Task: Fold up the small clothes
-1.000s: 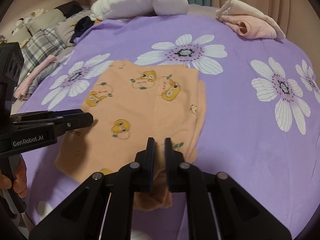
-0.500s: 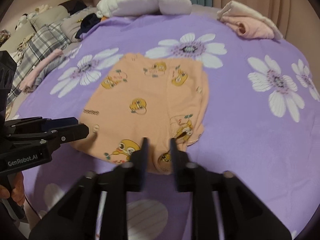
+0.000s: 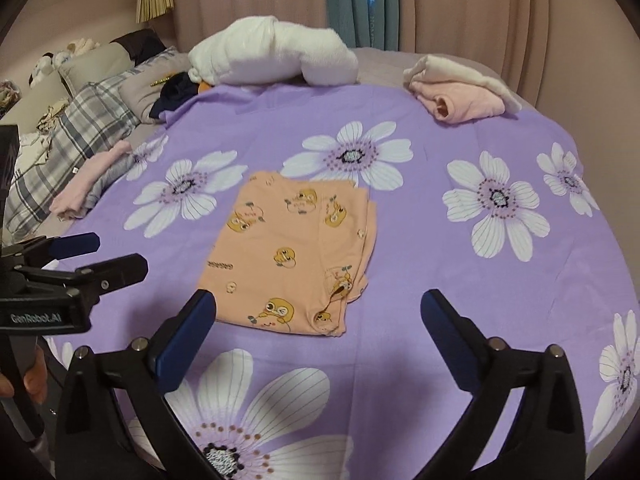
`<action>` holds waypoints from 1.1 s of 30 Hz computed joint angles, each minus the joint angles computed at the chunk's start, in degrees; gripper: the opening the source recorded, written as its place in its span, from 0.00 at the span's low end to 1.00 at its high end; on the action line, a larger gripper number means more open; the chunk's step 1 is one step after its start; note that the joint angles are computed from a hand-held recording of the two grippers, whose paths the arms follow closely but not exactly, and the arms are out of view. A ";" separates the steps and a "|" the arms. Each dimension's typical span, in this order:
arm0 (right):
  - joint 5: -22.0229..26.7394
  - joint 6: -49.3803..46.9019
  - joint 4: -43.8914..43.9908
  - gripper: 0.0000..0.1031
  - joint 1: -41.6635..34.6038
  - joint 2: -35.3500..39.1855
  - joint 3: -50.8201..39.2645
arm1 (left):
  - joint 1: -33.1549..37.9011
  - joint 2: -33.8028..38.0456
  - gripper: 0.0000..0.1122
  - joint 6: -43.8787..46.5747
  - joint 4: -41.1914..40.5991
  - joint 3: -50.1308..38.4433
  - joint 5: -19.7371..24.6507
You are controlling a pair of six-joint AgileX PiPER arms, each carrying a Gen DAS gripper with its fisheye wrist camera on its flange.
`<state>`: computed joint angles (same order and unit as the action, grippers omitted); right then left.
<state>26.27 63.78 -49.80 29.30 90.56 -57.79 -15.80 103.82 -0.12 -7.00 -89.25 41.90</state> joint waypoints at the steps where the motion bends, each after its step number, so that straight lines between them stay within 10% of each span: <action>1: 1.74 0.65 -0.38 1.00 0.98 -0.44 -0.22 | -0.35 -0.41 0.88 -1.09 1.43 -0.19 0.73; 33: 6.49 -0.44 2.69 1.00 2.97 -3.69 -0.28 | -3.15 -4.70 0.88 -5.37 6.83 3.97 3.72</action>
